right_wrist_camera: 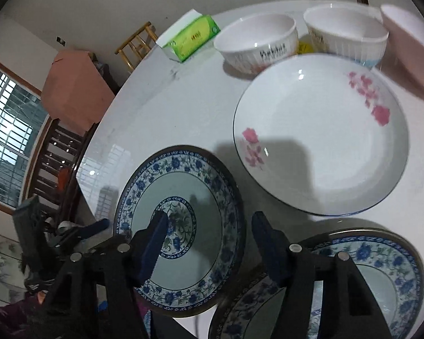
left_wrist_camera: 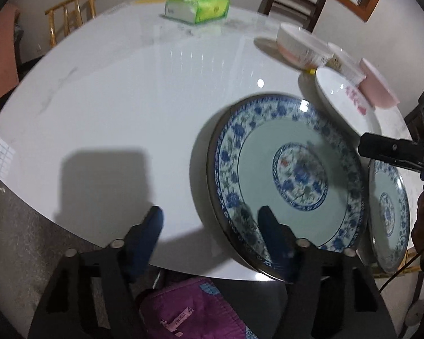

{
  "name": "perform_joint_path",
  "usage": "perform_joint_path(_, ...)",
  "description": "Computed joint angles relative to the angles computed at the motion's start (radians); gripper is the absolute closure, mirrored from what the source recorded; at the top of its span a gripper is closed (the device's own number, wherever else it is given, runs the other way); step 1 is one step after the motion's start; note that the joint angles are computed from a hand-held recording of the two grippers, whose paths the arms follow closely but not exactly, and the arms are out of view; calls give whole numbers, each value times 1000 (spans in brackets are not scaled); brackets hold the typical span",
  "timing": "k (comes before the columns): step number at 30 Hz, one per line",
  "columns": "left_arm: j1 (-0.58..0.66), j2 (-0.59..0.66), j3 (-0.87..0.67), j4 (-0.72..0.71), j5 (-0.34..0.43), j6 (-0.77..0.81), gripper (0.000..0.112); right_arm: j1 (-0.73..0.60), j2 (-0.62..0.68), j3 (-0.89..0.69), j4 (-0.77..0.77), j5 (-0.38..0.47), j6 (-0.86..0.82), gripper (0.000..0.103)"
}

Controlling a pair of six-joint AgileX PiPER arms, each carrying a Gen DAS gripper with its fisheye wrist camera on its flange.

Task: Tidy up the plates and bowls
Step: 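Grasp the large blue-and-white plate rim with the left tool while the right tool grasps the smaller one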

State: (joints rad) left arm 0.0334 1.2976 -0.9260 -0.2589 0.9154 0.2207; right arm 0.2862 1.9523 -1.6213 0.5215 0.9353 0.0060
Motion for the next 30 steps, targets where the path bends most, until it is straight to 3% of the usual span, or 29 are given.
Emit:
perform_joint_path(4,-7,5,-3,7,-9,-3,50,3,34,-34,6,17,-4,46)
perform_joint_path(7,-20,28,-18,26,-14,-18,51,-1,72,-70,8,51,8,58)
perform_joint_path(10,-22,30,-24,11,-18,11,64,-7,66,-43,25,38,2,68)
perform_joint_path(12,-21,32,-29,-12,-14,33,80,1,70,-46,18,36,14,81)
perform_joint_path(14,-37,33,-31,25,-37,-2,81,6,69,-43,-10,24,28,90)
perform_joint_path(19,7,54,-73,-7,-19,38,88,-5,56,-20,41,5,15,91)
perform_joint_path(30,86,138,-220,40,-4,39,87,45,175,-235,24,46,104,91)
